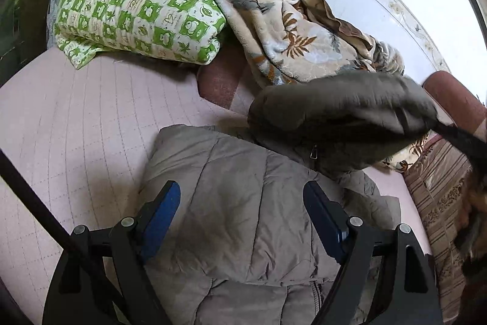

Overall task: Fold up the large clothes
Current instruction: 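Grasp the hood with the right tool and fold it over the body, then open the right tool and flatten the folded hood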

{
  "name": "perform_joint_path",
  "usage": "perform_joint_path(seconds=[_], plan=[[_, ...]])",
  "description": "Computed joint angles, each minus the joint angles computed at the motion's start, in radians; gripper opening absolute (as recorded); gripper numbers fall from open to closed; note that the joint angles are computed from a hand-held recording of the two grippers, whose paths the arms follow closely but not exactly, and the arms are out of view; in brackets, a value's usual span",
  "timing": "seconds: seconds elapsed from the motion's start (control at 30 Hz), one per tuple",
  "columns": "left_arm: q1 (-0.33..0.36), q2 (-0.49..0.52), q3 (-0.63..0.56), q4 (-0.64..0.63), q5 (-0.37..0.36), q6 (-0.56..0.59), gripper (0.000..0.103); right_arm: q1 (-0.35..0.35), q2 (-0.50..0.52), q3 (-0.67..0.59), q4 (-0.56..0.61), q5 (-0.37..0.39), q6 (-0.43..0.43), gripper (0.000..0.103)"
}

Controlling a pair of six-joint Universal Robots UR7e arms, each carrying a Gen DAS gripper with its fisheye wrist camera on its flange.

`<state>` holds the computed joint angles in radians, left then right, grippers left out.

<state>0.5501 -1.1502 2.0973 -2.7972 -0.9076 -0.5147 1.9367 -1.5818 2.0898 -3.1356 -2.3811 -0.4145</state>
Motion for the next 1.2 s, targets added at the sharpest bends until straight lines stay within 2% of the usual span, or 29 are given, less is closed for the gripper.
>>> perform_joint_path(seconds=[0.07,0.2,0.3,0.37,0.43,0.53,0.63,0.73,0.83,0.87,0.97,1.03,1.13,1.2], plan=[[-0.003,-0.005,0.004,-0.009,-0.011,0.005,0.082,0.029,-0.056,0.072,0.007,-0.007,0.031,0.006],[0.003,-0.015,0.013,-0.055,-0.088,0.026,0.082,0.092,-0.147,0.225,0.000,-0.028,0.109,0.006],[0.002,-0.015,0.012,-0.060,-0.103,0.031,0.082,0.112,-0.200,0.342,0.008,-0.020,0.206,0.006],[0.009,-0.012,0.012,-0.065,-0.138,0.032,0.082,0.104,-0.205,0.410,-0.019,-0.037,0.246,0.004],[0.028,0.003,0.001,-0.047,-0.216,0.038,0.082,0.060,-0.194,0.477,-0.074,-0.048,0.267,0.004],[0.021,0.029,-0.004,-0.027,-0.203,0.044,0.082,-0.032,-0.214,0.530,-0.063,-0.024,0.304,0.004],[0.017,0.049,-0.011,-0.013,-0.180,0.049,0.082,-0.046,-0.259,0.528,-0.062,-0.009,0.309,0.004],[0.024,0.049,-0.016,-0.023,-0.172,0.049,0.082,-0.045,-0.305,0.485,-0.059,0.086,0.266,0.004],[0.025,0.052,-0.031,-0.021,-0.112,0.049,0.082,-0.027,-0.250,0.404,-0.065,0.105,0.229,0.005],[0.029,0.057,-0.045,-0.011,-0.104,0.049,0.082,-0.040,-0.235,0.370,-0.036,0.139,0.221,0.005],[0.035,0.090,-0.100,0.000,-0.097,0.068,0.082,-0.066,-0.151,0.281,-0.036,0.149,0.206,0.005],[0.035,0.128,-0.149,0.043,-0.094,0.084,0.082,-0.102,-0.126,0.241,-0.007,0.197,0.239,0.005],[0.056,0.192,-0.209,0.120,-0.162,0.097,0.082,-0.173,-0.106,0.218,0.054,0.327,0.297,0.005],[0.059,0.221,-0.223,0.233,-0.115,0.049,0.082,-0.178,-0.070,0.230,0.058,0.302,0.295,0.007]])
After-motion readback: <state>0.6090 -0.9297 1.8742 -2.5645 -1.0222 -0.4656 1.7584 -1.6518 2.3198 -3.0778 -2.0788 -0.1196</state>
